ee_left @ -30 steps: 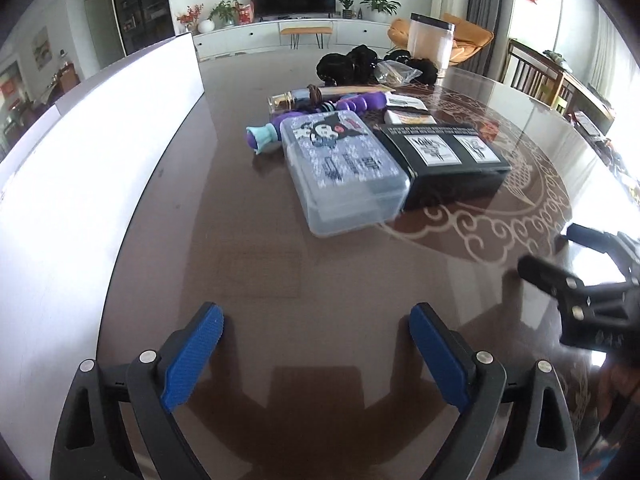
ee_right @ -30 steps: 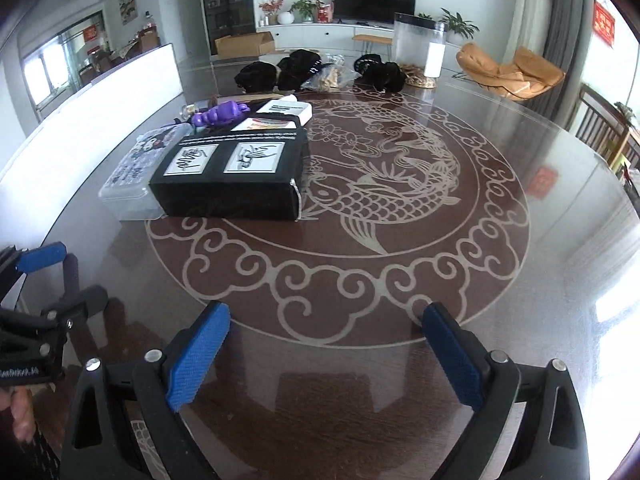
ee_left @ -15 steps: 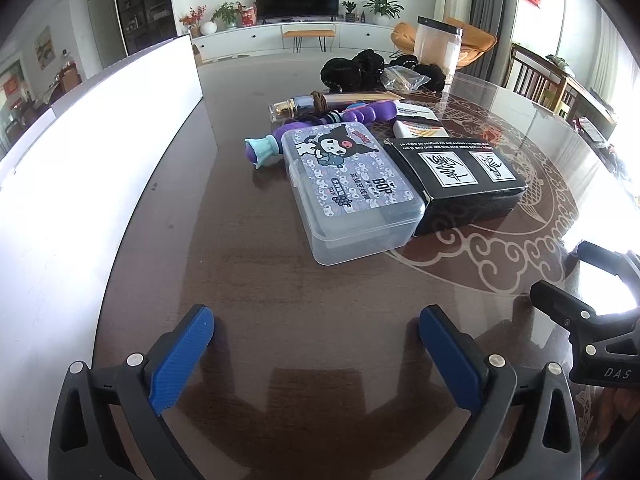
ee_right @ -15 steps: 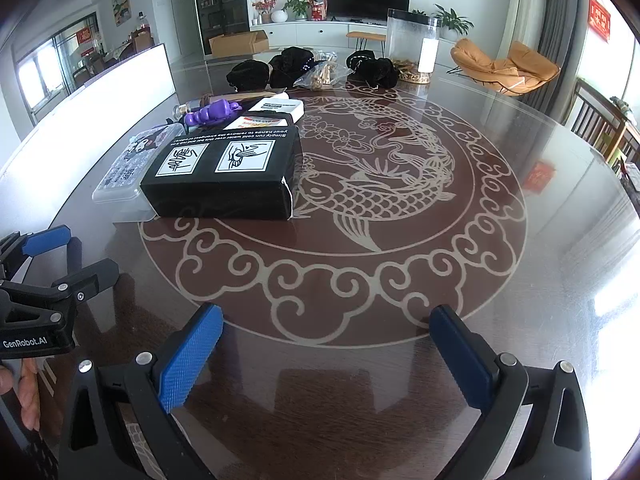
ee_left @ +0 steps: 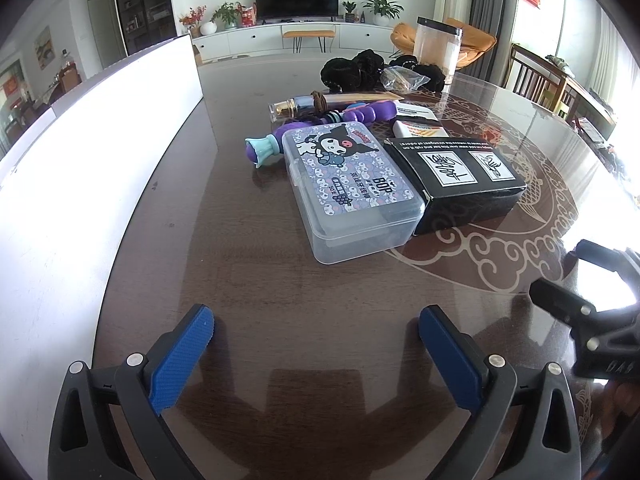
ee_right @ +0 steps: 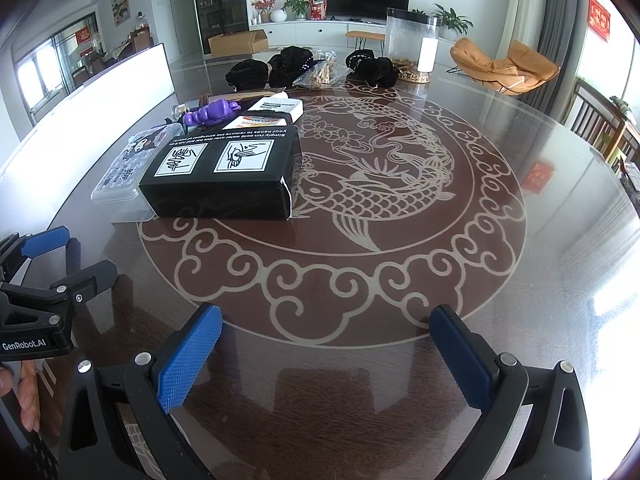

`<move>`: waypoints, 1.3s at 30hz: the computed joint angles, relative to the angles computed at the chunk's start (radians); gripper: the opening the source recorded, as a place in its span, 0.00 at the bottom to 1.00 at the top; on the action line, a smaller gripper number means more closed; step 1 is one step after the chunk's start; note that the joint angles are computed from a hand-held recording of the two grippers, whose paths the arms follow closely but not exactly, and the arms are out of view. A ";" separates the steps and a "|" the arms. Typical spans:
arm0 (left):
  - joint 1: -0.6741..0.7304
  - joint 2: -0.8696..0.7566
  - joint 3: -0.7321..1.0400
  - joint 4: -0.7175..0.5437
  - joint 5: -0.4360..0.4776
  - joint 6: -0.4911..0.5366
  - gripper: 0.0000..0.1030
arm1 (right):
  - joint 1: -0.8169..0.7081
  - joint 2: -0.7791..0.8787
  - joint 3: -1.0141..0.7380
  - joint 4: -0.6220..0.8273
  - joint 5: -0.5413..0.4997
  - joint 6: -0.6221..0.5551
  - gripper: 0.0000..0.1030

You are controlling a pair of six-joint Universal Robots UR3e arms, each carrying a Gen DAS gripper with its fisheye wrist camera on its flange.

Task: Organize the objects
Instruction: 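Move both open tools back over the table, then grasp the black soap box with the right tool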

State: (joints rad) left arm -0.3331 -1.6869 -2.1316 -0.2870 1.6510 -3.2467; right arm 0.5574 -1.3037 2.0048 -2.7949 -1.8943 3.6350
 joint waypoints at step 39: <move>0.002 -0.016 0.016 0.000 -0.004 0.003 1.00 | -0.122 -0.049 -0.144 0.256 0.133 -0.233 0.58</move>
State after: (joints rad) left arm -0.3313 -1.7028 -2.1159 -0.2868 1.6468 -3.2439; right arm 0.4357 -1.3531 1.8604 -2.5385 -1.7611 3.4022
